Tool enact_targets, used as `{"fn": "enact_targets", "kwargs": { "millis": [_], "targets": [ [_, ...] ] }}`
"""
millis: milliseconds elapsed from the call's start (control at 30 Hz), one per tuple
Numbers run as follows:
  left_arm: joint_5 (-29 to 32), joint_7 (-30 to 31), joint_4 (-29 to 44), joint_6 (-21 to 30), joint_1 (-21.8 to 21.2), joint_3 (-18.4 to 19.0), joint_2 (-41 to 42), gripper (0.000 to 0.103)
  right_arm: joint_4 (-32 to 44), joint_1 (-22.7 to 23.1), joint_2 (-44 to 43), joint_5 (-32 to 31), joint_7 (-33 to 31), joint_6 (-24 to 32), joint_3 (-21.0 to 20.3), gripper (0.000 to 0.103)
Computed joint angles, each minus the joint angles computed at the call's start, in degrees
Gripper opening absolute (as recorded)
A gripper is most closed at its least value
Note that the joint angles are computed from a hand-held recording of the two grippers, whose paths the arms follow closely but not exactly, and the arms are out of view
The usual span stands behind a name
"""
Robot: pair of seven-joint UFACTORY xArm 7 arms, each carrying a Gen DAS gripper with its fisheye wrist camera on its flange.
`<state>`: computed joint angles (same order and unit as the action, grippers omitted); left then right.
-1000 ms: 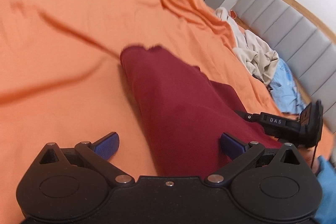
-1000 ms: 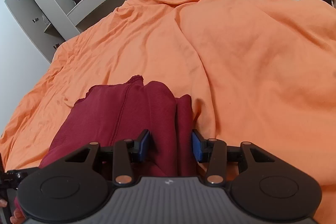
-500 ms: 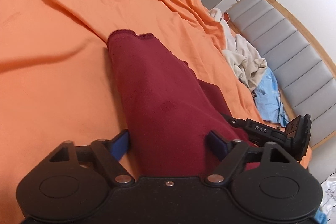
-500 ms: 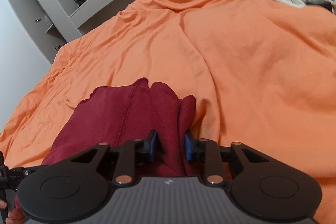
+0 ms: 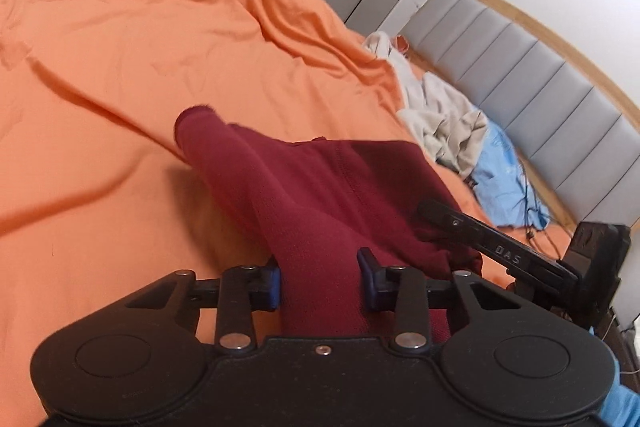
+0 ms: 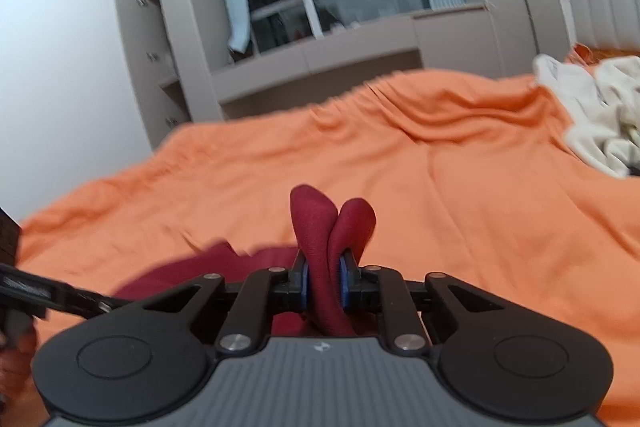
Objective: Fold small clothes
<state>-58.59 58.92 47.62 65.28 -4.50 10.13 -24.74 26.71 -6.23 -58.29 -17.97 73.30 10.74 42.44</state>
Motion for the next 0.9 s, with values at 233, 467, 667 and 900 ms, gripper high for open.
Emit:
{"fn": "enact_targets", "kwargs": {
  "millis": [233,467,667,900],
  "targets": [
    [-0.4,1.4,0.7,-1.9,0.6,0.6,-2.5,0.036,4.3,-10.6,0.3,-0.1,1.5,-9.5,6.5,0.016],
    [3.9,5.4,0.9,-11.7,0.1,1.1,-5.6,0.036,11.0,-22.5,7.9,4.6,2.6,-16.1,16.5,0.016],
    [10.0,1.5,1.6,-15.0,0.7,1.6,-0.8,0.038,14.7,-23.2,16.7,4.6,1.2,-5.5,19.7,0.016],
    [13.5,2.8,-0.6,-18.4,0.6,1.0,0.0,0.042,11.5,-18.8,20.7,2.9,6.3,-4.3,15.2,0.019]
  ]
}}
